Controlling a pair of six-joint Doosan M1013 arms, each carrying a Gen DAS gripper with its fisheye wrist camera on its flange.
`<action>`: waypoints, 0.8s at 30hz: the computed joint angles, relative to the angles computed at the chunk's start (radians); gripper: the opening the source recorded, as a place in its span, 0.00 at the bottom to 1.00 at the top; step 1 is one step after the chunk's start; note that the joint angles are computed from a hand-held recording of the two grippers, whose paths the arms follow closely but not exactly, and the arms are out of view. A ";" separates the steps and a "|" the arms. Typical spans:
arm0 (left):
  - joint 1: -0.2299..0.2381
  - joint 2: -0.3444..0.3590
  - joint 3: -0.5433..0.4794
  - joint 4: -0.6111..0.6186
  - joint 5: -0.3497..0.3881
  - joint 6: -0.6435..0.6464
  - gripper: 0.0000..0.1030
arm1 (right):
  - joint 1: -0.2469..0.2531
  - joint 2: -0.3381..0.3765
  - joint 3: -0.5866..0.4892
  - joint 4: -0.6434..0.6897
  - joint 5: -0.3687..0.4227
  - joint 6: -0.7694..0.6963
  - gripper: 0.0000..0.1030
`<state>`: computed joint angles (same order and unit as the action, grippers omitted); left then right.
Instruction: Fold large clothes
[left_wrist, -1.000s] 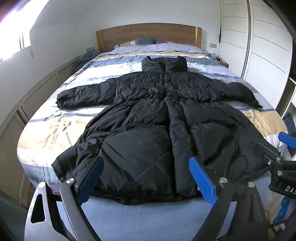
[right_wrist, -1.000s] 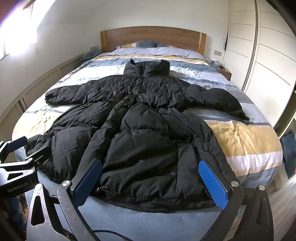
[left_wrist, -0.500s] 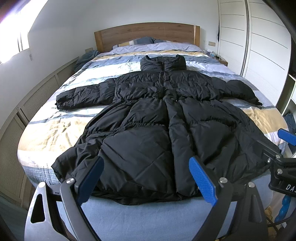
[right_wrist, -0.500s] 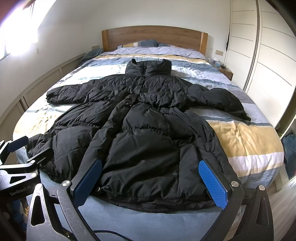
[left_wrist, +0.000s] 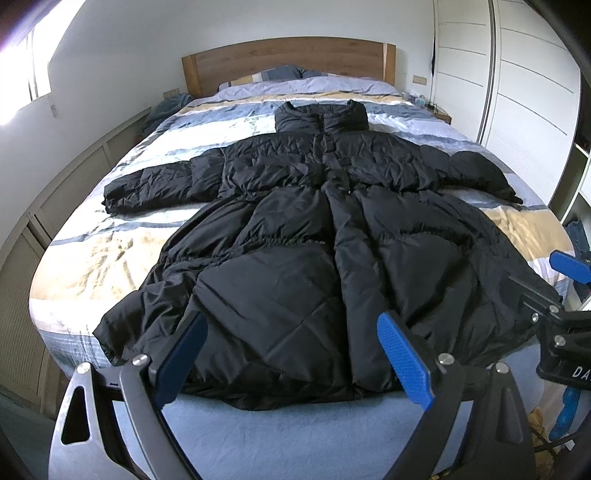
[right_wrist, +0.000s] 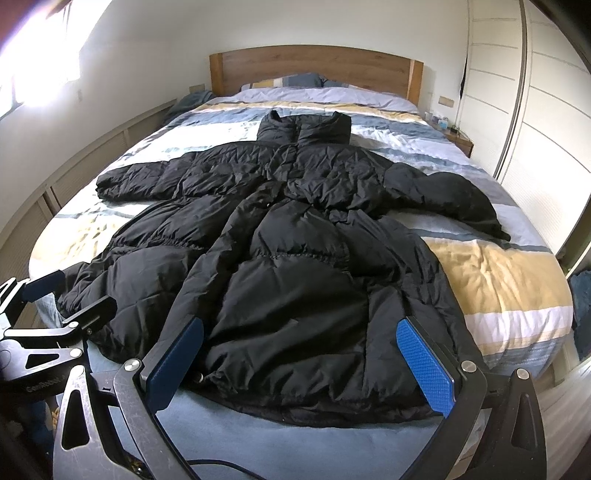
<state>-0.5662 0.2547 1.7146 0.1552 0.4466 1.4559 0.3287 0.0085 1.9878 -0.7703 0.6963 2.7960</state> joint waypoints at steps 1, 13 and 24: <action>-0.001 0.002 0.000 0.002 0.002 -0.003 0.91 | -0.002 0.001 -0.001 0.006 -0.003 -0.007 1.00; 0.011 0.038 -0.059 -0.052 0.094 0.060 0.91 | -0.031 0.022 -0.011 0.079 -0.023 -0.062 1.00; 0.024 0.060 -0.088 -0.190 0.126 0.217 0.91 | -0.054 0.033 -0.020 0.107 -0.026 -0.084 1.00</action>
